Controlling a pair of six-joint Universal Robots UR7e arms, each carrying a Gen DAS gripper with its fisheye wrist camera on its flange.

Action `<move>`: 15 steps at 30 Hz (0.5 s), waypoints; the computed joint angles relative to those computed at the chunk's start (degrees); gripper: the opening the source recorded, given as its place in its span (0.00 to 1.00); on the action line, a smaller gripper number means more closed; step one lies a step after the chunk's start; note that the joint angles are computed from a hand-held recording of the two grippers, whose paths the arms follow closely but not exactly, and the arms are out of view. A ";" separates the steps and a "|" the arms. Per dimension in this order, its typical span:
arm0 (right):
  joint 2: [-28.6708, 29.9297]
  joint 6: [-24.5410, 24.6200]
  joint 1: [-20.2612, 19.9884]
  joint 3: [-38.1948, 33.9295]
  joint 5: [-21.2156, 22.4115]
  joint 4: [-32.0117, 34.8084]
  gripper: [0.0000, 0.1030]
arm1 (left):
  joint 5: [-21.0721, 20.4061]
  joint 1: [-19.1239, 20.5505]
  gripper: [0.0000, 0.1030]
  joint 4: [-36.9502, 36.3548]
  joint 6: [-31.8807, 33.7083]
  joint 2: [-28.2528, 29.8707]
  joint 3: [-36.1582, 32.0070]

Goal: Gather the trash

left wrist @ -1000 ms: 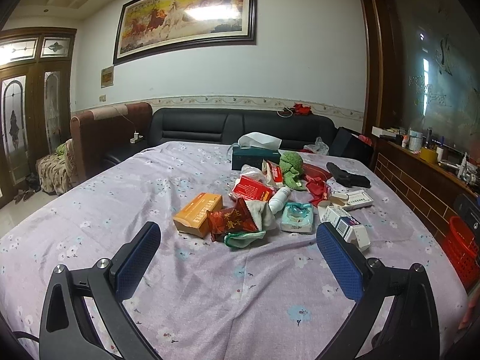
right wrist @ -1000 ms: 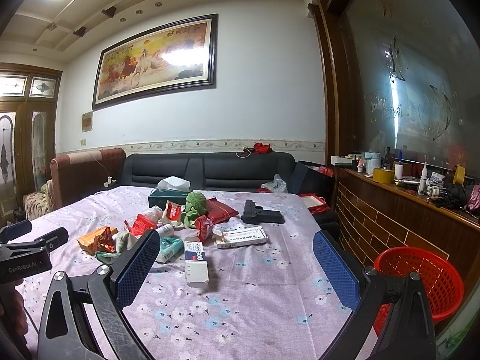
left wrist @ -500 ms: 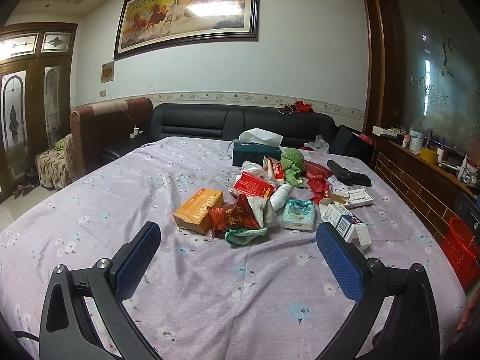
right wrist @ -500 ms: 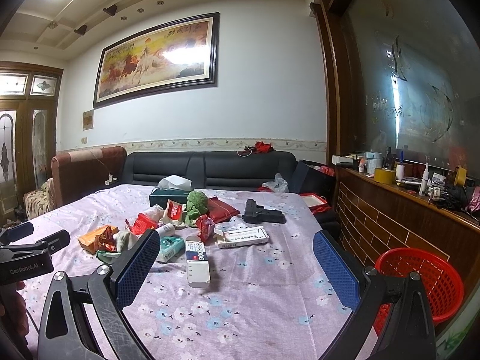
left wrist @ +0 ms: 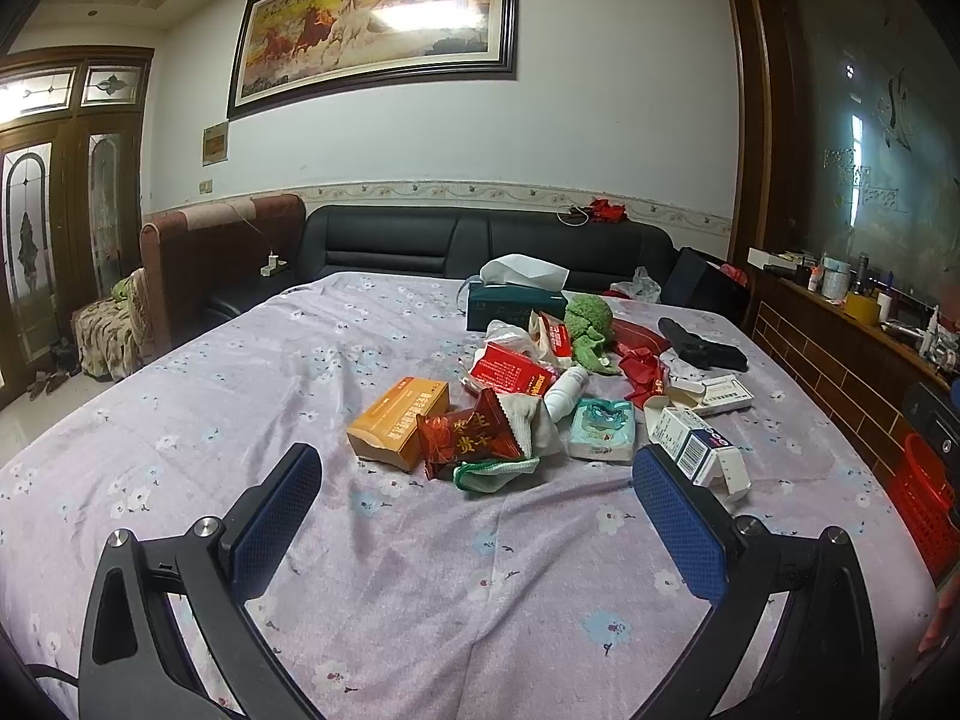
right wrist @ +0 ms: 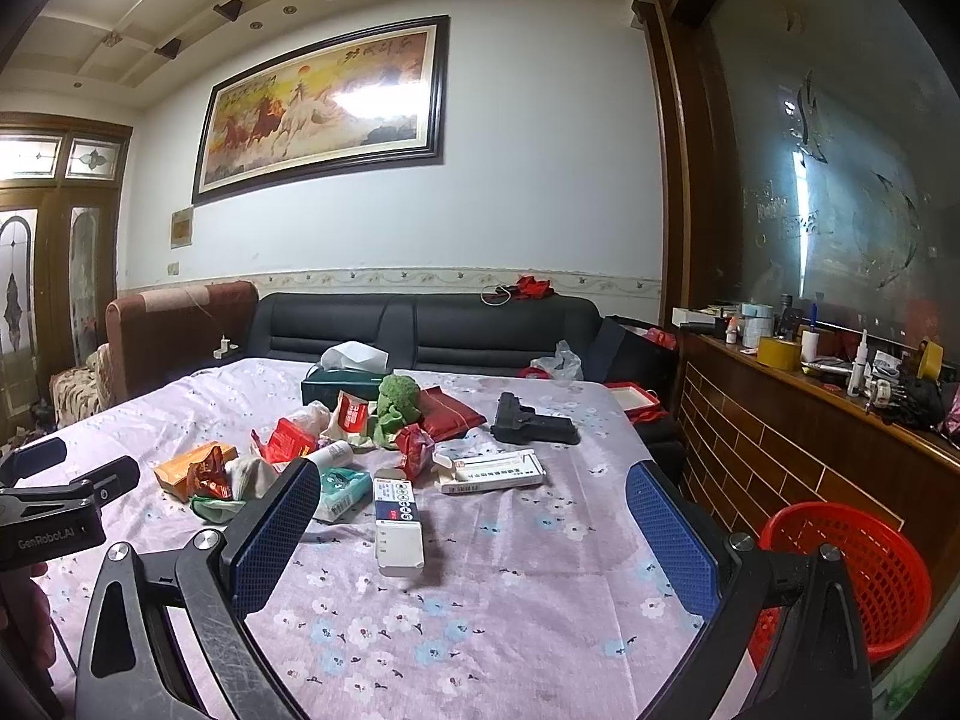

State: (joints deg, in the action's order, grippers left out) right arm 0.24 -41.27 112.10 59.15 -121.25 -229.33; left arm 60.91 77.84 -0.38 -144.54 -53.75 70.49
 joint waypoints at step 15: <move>1.64 -2.28 -0.16 -6.48 -0.06 8.88 1.00 | -2.00 1.25 1.00 4.17 0.11 3.27 -7.44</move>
State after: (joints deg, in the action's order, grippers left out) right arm 1.87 -43.55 111.94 52.66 -121.31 -220.45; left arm 58.91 79.08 3.79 -144.43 -50.48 63.05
